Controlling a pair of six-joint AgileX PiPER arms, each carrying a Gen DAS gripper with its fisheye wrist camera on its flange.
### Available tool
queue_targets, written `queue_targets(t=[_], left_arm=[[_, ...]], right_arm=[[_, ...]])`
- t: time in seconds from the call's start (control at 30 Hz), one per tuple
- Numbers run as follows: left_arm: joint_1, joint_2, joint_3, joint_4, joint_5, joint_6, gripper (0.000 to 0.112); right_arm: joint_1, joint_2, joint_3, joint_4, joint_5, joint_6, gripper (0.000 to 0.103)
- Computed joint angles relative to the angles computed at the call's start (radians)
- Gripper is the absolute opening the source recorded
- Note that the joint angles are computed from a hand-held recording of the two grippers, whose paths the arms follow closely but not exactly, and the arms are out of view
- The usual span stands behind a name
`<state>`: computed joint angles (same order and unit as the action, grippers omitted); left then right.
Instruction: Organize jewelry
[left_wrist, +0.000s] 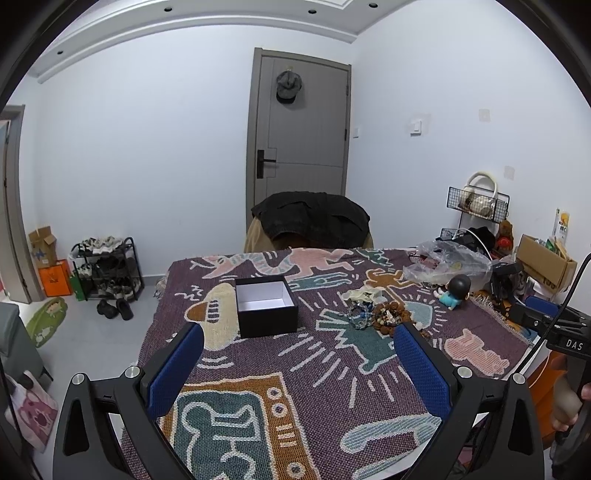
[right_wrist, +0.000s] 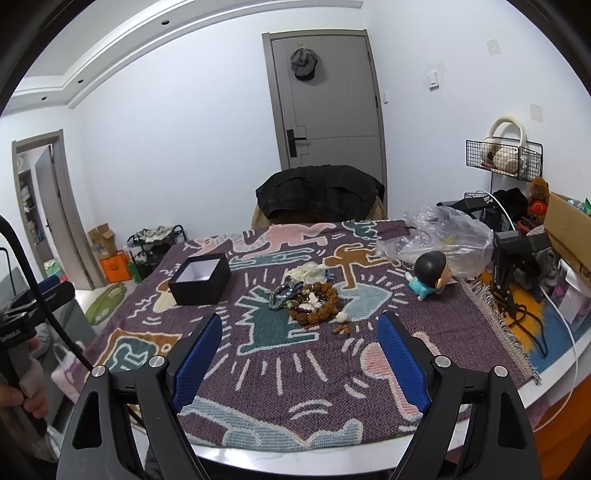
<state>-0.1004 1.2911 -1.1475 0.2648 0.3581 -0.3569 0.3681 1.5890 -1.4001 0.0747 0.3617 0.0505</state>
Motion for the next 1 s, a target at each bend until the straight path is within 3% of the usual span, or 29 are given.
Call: queue_targets(t=[0.1,0.23,0.37,0.57,0.67,0.83,0.9,1.0], left_arm=[[0.013,-0.004,0.005,-0.097,-0.013,0.1,0.103],[-0.001,0.009,-0.003,-0.073,-0.019,0.093,0.103],[-0.001,0.027,-0.017,-0.149,-0.029,0.172,0.103],[0.008,0.092,-0.093,-0.344,-0.012,0.343,0.103],[-0.005,0.128,-0.134,-0.352,-0.004,0.352,0.102],[-0.016,0.204,-0.221,-0.426,0.032,0.431,0.092],[0.001,0.252,-0.276,-0.543,0.076,0.531,0.085],[0.01,0.312,-0.339,-0.586,0.12,0.551,0.078]], right_arm=[[-0.003,0.002,-0.003,0.013,0.003,-0.012,0.085],[-0.003,0.007,-0.009,-0.003,0.007,-0.004,0.085],[-0.015,0.019,-0.028,-0.024,0.013,0.011,0.085],[-0.054,0.066,-0.116,0.069,0.064,-0.082,0.085],[-0.075,0.106,-0.185,0.117,0.106,-0.118,0.084],[-0.118,0.197,-0.33,0.219,0.217,-0.16,0.069],[-0.132,0.243,-0.396,0.244,0.264,-0.157,0.064],[-0.145,0.318,-0.502,0.264,0.337,-0.147,0.057]])
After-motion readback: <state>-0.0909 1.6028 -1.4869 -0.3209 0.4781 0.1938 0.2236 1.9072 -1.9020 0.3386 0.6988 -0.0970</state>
